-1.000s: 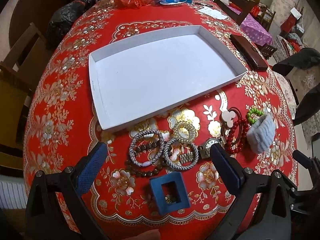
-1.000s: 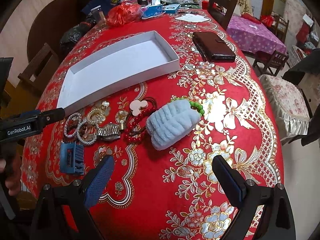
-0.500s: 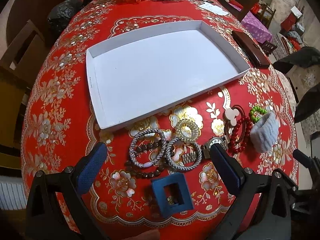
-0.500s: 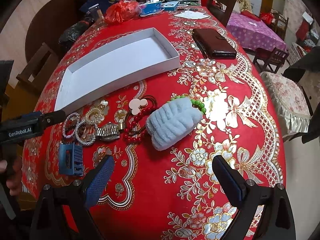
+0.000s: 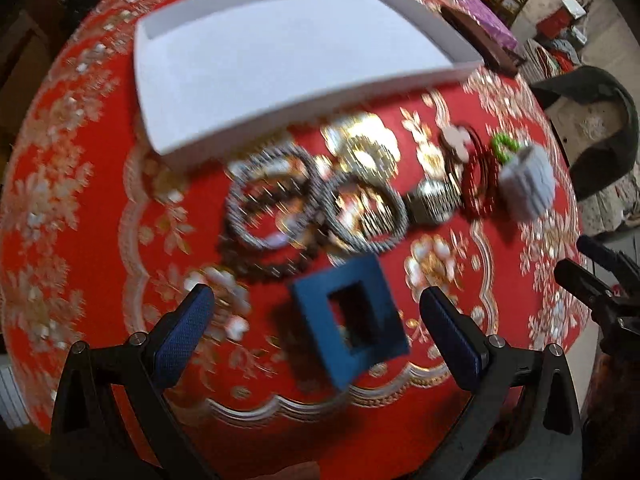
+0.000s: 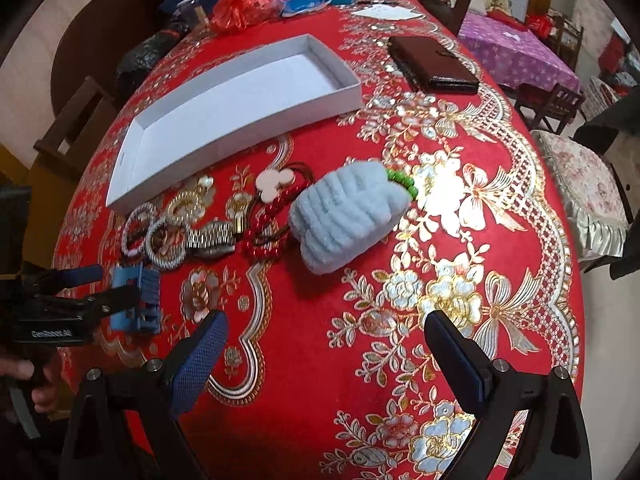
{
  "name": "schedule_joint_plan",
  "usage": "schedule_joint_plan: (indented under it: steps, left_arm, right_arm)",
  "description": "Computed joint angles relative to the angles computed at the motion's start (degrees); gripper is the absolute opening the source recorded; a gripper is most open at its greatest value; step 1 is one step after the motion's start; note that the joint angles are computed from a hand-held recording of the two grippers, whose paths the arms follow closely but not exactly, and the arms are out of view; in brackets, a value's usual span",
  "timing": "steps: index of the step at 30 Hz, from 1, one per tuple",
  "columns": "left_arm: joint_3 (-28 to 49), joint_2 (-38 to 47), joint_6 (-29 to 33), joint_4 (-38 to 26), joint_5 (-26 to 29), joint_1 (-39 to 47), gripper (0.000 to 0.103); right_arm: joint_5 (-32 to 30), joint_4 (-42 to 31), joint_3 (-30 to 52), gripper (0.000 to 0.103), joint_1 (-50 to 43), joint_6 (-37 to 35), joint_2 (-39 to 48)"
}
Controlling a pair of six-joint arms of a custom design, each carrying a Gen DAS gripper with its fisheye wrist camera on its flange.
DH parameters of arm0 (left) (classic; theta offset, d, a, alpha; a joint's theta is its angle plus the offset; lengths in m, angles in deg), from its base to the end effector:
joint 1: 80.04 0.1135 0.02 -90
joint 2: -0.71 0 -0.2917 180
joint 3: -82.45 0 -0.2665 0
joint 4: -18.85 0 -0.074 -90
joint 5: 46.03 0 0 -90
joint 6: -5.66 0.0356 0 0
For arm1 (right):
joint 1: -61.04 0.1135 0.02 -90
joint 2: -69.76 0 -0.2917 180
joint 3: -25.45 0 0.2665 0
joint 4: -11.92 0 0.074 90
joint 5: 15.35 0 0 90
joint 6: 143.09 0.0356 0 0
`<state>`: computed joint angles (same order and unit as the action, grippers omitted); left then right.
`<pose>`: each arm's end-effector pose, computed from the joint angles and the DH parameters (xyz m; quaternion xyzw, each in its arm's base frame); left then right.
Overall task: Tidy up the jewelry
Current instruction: 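Grasp the blue claw clip with the left tool while the right tool grasps the blue scrunchie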
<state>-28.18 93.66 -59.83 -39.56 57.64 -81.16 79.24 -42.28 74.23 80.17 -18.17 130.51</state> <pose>0.2942 -0.0142 0.1907 0.2278 0.9640 -0.1022 0.0920 0.1733 0.0571 0.2126 0.1425 0.9673 0.0588 0.2016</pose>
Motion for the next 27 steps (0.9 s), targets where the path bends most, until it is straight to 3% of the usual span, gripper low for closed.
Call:
schedule_joint_plan:
  steps: [4, 8, 11, 14, 22, 24, 26, 27]
  left_arm:
    - [-1.8, 1.0, -4.0, 1.2, -3.6, -0.9, 0.103]
    - [-4.0, -0.3, -6.2, 2.5, -5.2, -1.6, 0.102]
    - [-5.4, -1.2, -8.0, 4.5, -7.5, -3.2, 0.103]
    - [-6.6, -1.7, -9.2, 6.3, -10.7, -5.4, 0.103]
    - [-9.1, -3.7, -10.1, 8.4, -8.7, -4.6, 0.102]
    - [-8.0, -4.8, -8.5, 6.5, -7.4, -1.8, 0.092]
    - [-8.1, -5.6, -7.6, 6.7, -6.9, -0.2, 0.076]
    - [-7.8, -5.6, -6.6, 6.5, -6.2, 1.1, 0.071]
  right_arm:
    - [-0.7, -0.9, -1.3, 0.098, -1.5, -1.7, -2.7]
    - [-5.2, 0.7, -3.3, 0.098, -6.6, -6.0, -6.5]
    - [-8.8, 4.0, -4.3, 0.090, -10.9, -10.5, -7.4]
    - [-9.5, 8.2, -3.9, 0.089, -13.4, -14.5, -4.5]
    - [-8.4, 13.9, 1.2, 0.089, -14.7, -17.2, 9.2]
    - [-6.0, 13.7, 2.7, 0.089, -13.5, -16.6, 12.4]
    - [-5.2, 13.9, 3.0, 0.089, -13.4, -17.1, 13.8]
    - [-4.8, 14.0, 3.0, 0.084, -13.2, -17.5, 14.3]
